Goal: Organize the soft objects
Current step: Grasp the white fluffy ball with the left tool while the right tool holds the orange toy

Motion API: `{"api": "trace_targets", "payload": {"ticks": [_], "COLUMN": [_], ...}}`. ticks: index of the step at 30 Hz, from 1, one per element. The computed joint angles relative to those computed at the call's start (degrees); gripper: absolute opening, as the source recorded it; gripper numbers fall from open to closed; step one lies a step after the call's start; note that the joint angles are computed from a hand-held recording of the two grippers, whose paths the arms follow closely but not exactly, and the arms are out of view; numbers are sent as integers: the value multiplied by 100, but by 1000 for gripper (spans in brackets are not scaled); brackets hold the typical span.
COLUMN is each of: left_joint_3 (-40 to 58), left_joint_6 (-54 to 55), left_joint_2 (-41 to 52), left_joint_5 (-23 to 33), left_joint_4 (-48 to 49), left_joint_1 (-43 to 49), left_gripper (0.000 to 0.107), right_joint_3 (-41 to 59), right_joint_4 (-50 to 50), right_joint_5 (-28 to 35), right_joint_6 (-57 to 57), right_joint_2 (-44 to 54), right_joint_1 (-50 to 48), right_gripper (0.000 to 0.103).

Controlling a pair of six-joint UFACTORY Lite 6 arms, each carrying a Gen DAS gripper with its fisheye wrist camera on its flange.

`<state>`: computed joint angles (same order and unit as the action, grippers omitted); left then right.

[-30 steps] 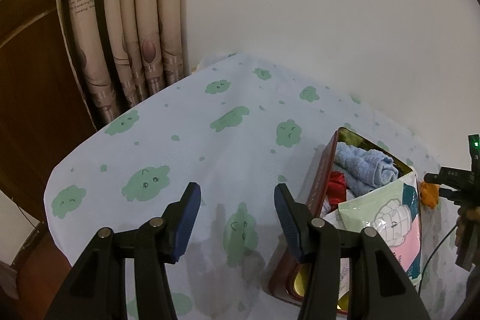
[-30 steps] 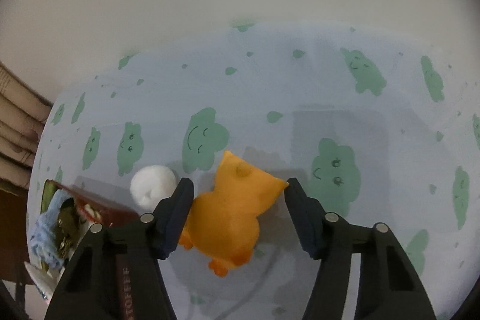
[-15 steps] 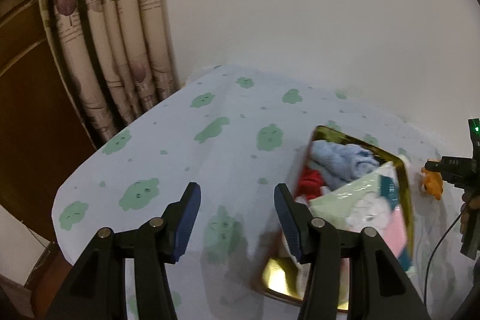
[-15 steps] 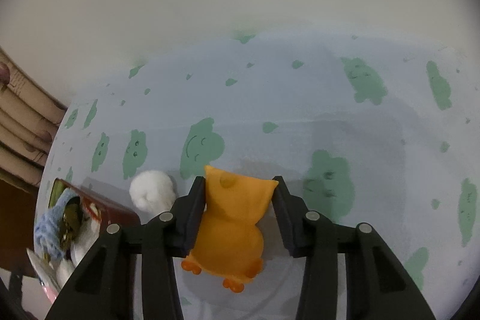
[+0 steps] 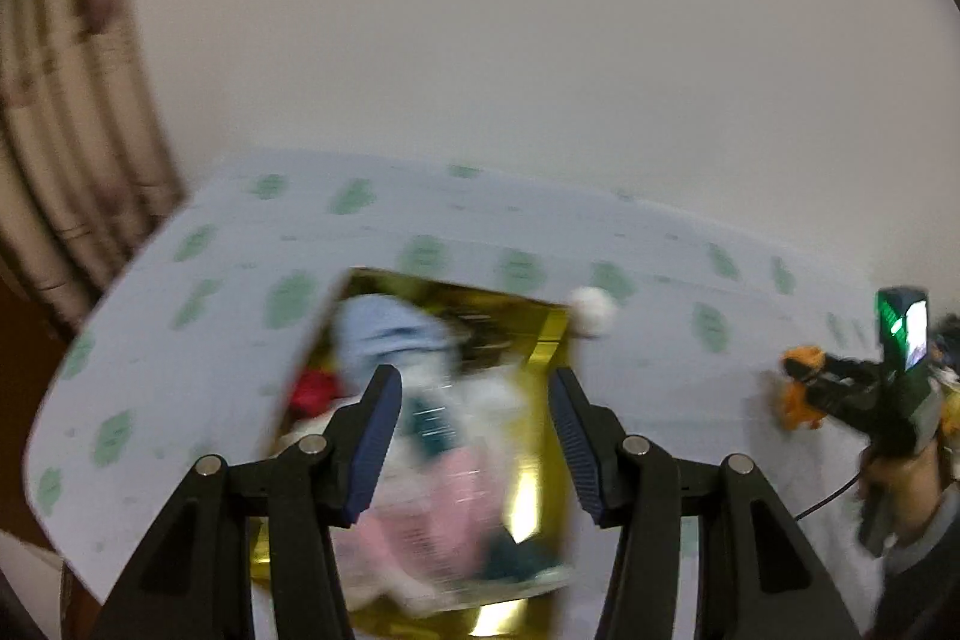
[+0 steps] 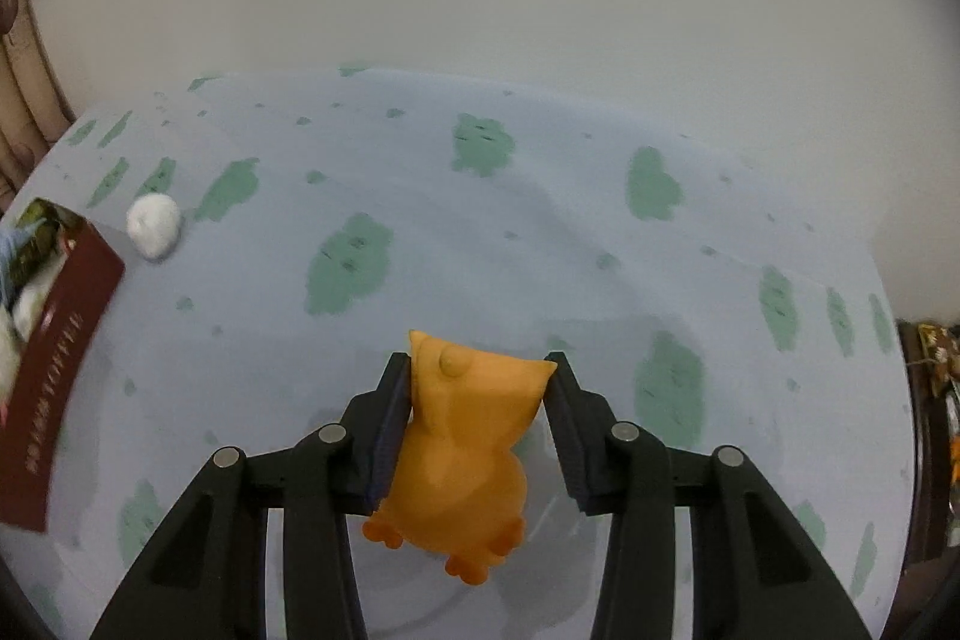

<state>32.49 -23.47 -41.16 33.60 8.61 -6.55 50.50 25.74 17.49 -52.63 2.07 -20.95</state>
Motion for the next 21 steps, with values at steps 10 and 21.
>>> {"api": "trace_targets", "payload": {"ticks": [10, 21], "left_joint_3": [2975, 6189], "left_joint_6": [306, 192], "left_joint_2": [4482, 7864], "left_joint_5": [-360, 770], "left_joint_4": [-697, -817], "left_joint_1": [-632, -462], "left_gripper": [52, 53], "right_joint_3": [-557, -453], "right_joint_4": [2815, 3307], "right_joint_5": [301, 586], "right_joint_6": [-2835, -3291], "right_joint_2": [-136, 132], "right_joint_1": [-948, -1141], "right_gripper": [42, 43]}}
